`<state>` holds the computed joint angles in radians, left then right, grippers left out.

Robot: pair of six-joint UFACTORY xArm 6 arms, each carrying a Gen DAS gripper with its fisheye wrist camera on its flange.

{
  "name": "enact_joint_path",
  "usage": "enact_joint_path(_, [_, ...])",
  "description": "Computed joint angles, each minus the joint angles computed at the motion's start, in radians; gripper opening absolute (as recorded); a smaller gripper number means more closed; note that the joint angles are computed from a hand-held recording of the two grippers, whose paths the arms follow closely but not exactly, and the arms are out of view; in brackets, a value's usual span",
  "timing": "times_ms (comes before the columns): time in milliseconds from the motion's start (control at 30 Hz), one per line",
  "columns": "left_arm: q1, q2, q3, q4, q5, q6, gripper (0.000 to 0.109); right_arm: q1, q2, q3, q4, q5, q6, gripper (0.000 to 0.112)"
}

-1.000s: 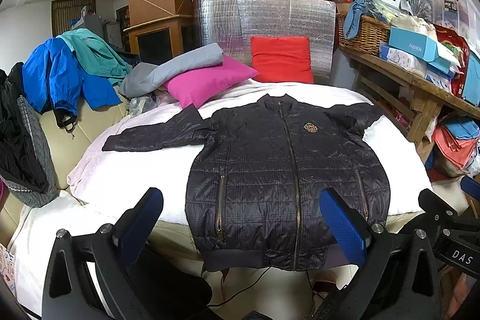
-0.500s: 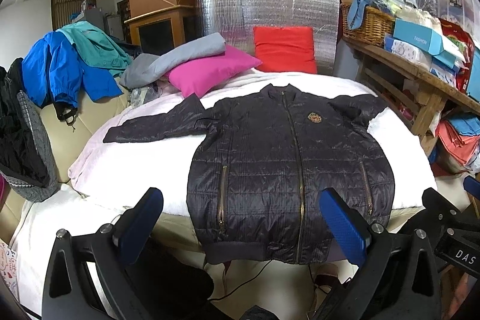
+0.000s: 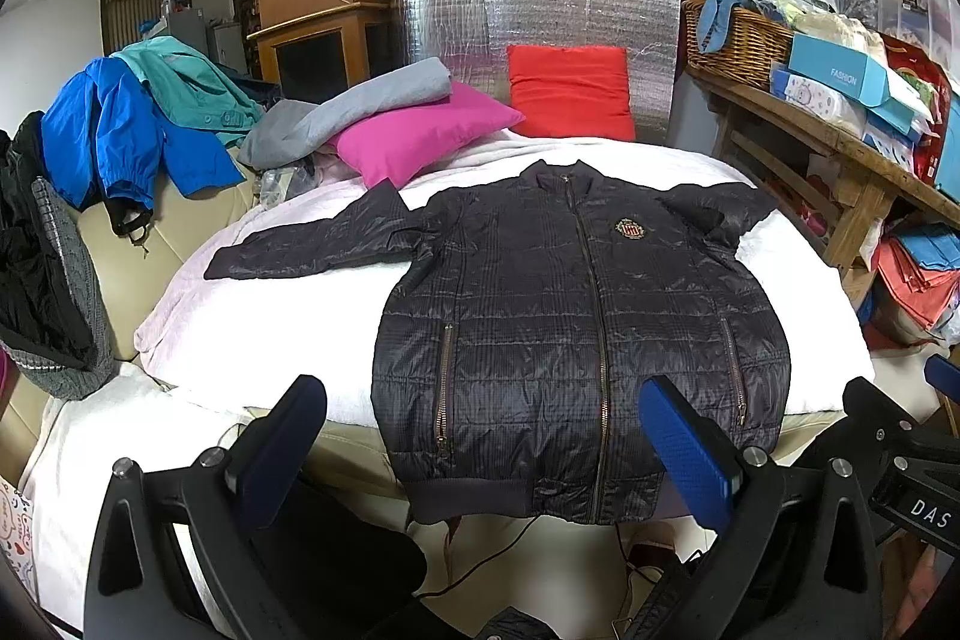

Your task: Fold large clothes

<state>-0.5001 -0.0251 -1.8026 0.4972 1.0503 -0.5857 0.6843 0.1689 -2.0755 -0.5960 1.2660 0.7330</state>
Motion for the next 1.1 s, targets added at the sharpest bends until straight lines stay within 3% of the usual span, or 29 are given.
enact_joint_path(1100, [-0.003,0.010,-0.018,0.001,0.006,0.002,0.103,-0.002,0.006,-0.008,0.002,0.003,-0.004,0.103])
